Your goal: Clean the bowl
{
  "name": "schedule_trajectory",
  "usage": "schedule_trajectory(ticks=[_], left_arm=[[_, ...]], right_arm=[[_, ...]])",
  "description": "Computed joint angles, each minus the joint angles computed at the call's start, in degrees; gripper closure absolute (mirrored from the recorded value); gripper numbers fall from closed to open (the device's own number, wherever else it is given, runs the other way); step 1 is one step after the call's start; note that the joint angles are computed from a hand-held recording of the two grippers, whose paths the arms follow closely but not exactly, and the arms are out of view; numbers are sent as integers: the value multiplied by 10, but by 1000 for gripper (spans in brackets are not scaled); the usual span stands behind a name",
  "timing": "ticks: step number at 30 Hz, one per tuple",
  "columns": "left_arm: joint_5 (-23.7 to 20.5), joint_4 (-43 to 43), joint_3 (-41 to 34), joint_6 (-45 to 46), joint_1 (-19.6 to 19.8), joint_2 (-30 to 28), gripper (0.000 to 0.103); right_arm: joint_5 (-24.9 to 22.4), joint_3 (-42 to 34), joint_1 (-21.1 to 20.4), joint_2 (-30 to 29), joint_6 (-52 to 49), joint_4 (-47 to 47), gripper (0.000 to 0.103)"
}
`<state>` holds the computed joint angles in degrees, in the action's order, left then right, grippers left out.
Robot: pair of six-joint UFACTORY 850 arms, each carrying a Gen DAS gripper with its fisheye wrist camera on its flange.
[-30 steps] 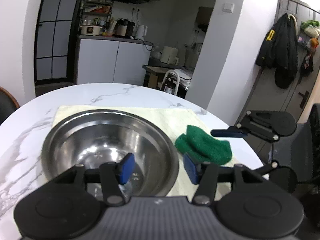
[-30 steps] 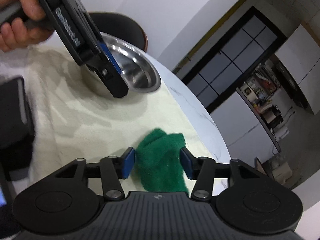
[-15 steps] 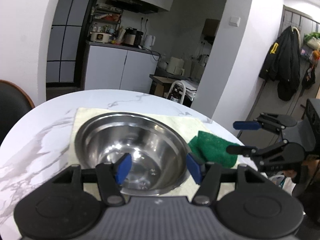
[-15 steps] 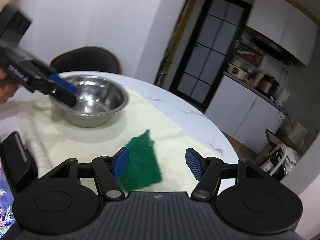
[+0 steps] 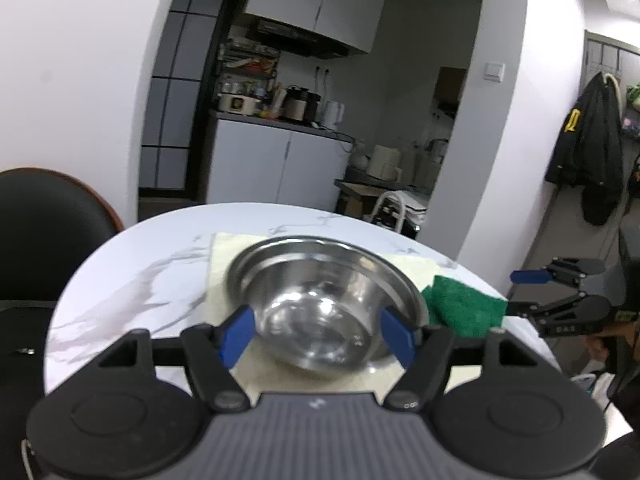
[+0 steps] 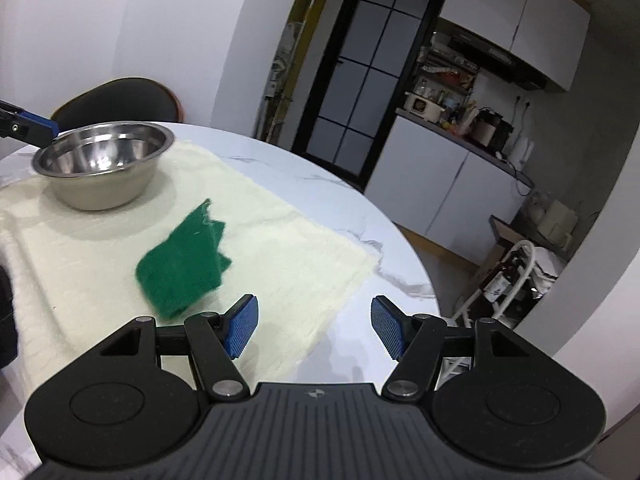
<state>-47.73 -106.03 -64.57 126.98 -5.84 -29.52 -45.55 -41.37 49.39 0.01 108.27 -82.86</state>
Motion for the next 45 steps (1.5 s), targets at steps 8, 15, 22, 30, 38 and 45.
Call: schedule_trajectory(ticks=[8, 15, 22, 30, 38, 45], left_arm=[[3, -15, 13, -1, -8, 16, 30], [10, -38, 22, 10, -21, 24, 30], [9, -43, 31, 12, -19, 29, 30], [5, -32, 34, 9, -14, 31, 30], [27, -9, 43, 25, -19, 47, 30], [31, -112, 89, 139, -32, 77, 0]], right_arm=[[67, -19, -2, -13, 9, -56, 36], [94, -71, 9, -51, -4, -64, 36], [90, -91, 22, -65, -11, -65, 36], [93, -88, 27, -57, 24, -84, 36], [105, -81, 26, -50, 18, -63, 35], [115, -62, 29, -33, 73, -73, 29]])
